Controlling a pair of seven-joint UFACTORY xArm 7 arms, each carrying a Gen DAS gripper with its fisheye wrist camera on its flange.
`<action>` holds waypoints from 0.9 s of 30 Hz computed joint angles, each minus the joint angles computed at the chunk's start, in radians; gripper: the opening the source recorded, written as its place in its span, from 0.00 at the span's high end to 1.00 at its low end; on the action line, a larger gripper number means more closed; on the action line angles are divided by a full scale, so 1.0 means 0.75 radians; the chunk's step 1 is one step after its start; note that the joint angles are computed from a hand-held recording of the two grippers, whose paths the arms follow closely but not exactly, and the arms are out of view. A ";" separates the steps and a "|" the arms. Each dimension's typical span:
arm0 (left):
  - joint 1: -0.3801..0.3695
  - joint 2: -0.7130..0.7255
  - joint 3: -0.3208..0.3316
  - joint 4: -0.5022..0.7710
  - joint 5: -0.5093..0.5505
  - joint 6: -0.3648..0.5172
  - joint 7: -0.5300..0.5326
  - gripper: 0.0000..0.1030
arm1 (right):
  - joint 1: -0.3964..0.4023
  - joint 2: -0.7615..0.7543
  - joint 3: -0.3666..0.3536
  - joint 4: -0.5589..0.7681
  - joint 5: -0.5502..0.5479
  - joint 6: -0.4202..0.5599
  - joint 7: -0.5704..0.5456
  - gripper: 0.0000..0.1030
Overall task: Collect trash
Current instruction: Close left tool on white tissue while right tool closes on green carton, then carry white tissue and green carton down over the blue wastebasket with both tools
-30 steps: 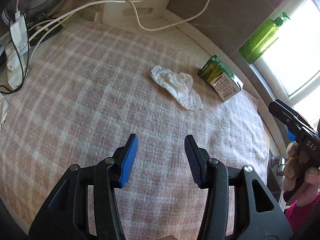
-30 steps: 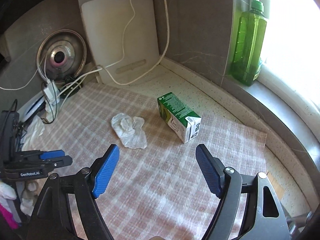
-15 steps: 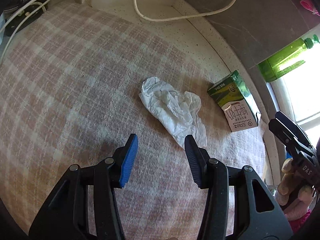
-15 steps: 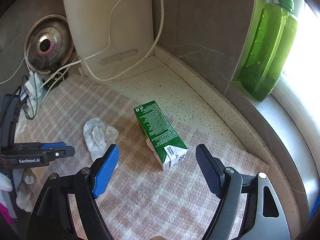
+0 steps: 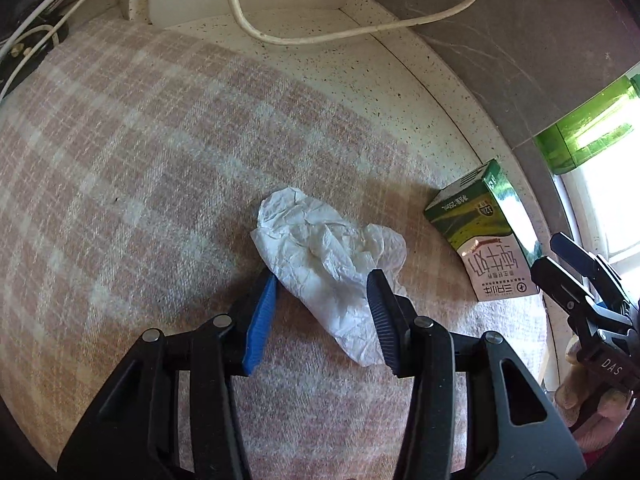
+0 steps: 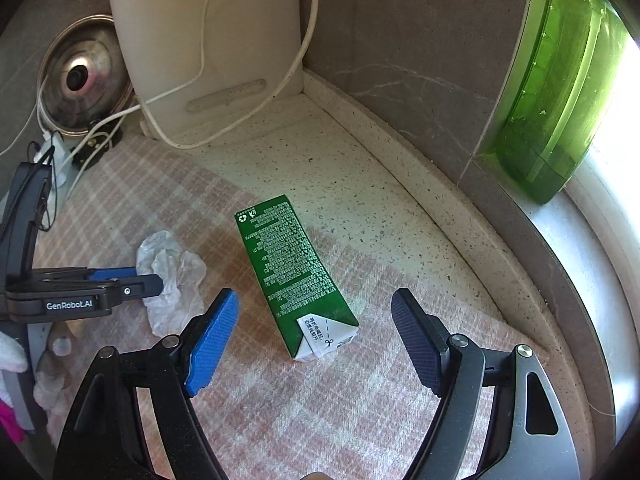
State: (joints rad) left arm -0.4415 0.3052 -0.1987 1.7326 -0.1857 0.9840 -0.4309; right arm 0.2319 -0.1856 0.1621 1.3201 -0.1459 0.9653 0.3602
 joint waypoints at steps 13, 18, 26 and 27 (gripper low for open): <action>-0.066 0.135 0.011 0.189 0.094 0.053 0.009 0.97 | 0.033 0.109 0.006 0.065 -0.072 0.028 -0.032 0.24; -0.050 0.063 0.011 0.118 0.086 0.030 0.032 0.97 | 0.034 0.089 -0.003 0.040 -0.052 0.015 -0.017 0.33; -0.013 -0.076 0.008 -0.010 0.066 -0.007 0.073 0.98 | 0.034 0.045 0.003 0.015 -0.006 0.017 0.002 0.64; -0.008 -0.101 0.008 -0.033 0.067 -0.012 0.079 0.98 | 0.035 0.033 0.006 0.010 -0.004 0.014 0.014 0.64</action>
